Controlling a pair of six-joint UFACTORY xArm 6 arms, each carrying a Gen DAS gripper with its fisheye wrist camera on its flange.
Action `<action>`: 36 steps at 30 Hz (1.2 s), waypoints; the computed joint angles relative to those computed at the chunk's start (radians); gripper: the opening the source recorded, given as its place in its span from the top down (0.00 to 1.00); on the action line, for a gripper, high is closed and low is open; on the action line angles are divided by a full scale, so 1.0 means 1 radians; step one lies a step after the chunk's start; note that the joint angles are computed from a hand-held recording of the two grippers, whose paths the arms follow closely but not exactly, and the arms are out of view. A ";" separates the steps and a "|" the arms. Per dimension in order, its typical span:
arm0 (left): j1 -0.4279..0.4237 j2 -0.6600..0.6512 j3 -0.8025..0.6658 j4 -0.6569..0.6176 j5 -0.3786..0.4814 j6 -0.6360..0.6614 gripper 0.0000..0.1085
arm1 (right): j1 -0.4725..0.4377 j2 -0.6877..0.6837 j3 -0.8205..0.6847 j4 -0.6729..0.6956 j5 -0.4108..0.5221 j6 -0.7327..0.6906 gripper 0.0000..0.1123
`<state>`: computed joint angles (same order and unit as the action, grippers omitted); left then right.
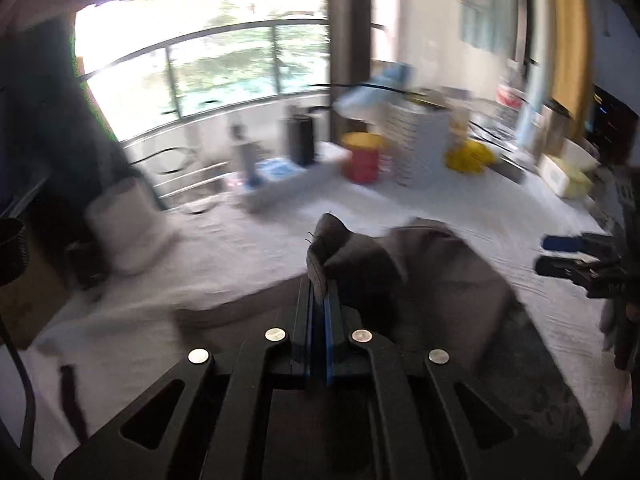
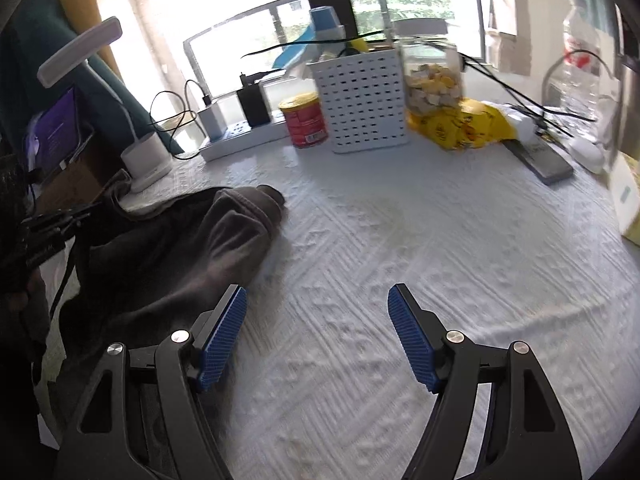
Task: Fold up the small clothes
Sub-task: 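Fold the held shirt over with the left gripper toward the right gripper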
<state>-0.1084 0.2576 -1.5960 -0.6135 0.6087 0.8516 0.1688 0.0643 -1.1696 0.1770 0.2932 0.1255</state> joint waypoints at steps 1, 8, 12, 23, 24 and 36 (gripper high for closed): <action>0.012 0.007 -0.003 0.010 -0.009 -0.018 0.97 | 0.003 0.024 -0.022 0.026 -0.004 -0.031 0.32; 0.070 0.055 -0.010 0.033 -0.054 -0.089 0.97 | 0.006 0.197 -0.241 0.162 0.063 -0.156 0.32; 0.085 0.112 -0.062 0.012 -0.021 -0.102 0.97 | 0.003 0.283 -0.361 0.209 0.105 -0.192 0.32; 0.112 0.153 -0.097 0.054 -0.012 -0.166 0.99 | 0.006 0.414 -0.536 0.361 0.227 -0.320 0.53; 0.107 0.142 -0.082 0.065 -0.028 -0.164 0.99 | 0.007 0.422 -0.547 0.369 0.236 -0.322 0.55; 0.120 0.031 -0.042 -0.017 0.095 -0.164 0.97 | 0.004 0.398 -0.517 0.374 0.212 -0.311 0.54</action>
